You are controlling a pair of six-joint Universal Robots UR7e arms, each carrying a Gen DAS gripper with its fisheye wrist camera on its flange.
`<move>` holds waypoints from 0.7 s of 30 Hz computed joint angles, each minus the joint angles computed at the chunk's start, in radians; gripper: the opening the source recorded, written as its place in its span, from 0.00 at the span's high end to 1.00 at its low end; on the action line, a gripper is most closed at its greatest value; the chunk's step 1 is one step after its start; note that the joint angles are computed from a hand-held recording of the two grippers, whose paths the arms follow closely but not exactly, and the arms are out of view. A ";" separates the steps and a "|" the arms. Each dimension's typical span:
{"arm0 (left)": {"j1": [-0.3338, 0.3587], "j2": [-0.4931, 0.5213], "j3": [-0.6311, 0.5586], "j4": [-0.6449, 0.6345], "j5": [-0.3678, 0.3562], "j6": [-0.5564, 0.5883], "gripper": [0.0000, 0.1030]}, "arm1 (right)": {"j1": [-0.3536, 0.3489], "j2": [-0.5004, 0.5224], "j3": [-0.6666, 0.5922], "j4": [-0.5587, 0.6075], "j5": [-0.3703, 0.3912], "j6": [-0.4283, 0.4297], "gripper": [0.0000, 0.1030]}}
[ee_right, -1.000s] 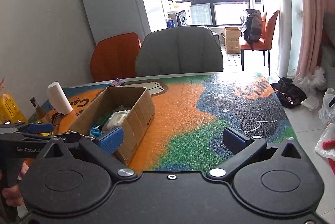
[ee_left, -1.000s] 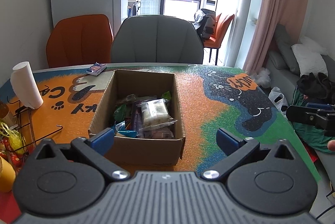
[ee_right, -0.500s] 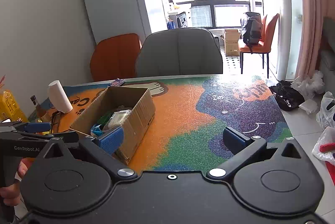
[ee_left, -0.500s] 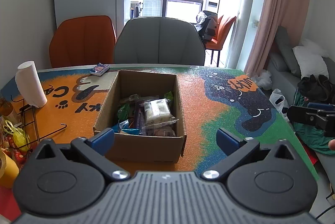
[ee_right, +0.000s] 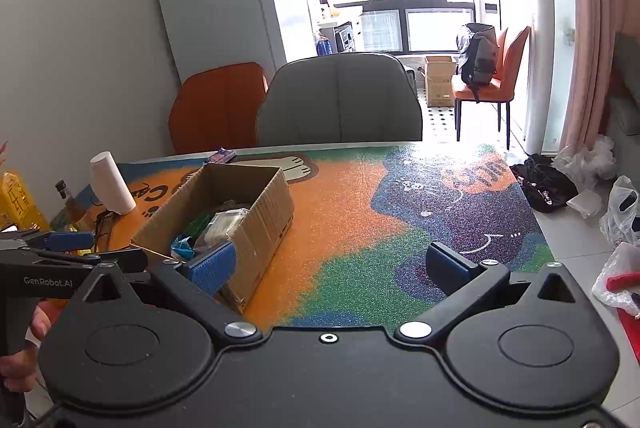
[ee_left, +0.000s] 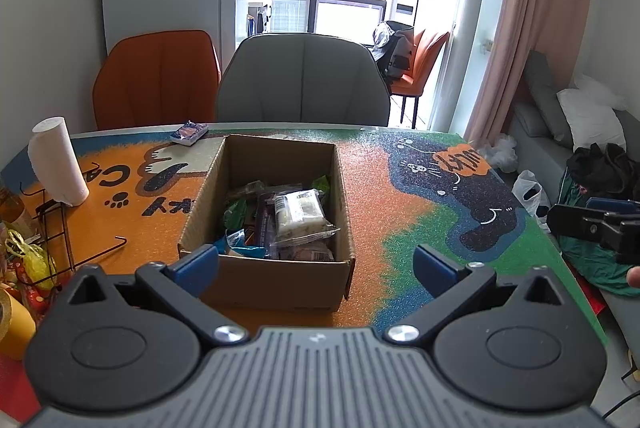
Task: Organize snacks
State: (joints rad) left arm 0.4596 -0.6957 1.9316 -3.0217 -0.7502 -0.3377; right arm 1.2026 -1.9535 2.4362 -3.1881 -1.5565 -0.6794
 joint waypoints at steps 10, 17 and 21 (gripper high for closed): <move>0.001 -0.004 0.001 0.004 -0.001 -0.002 0.00 | 0.004 -0.001 0.000 0.002 -0.006 0.002 0.00; 0.000 -0.006 0.005 0.005 -0.004 -0.001 0.00 | 0.003 -0.004 0.001 0.004 -0.007 0.002 0.00; -0.002 -0.007 0.012 0.003 -0.005 -0.004 0.00 | 0.004 -0.003 0.002 0.004 -0.009 0.001 0.00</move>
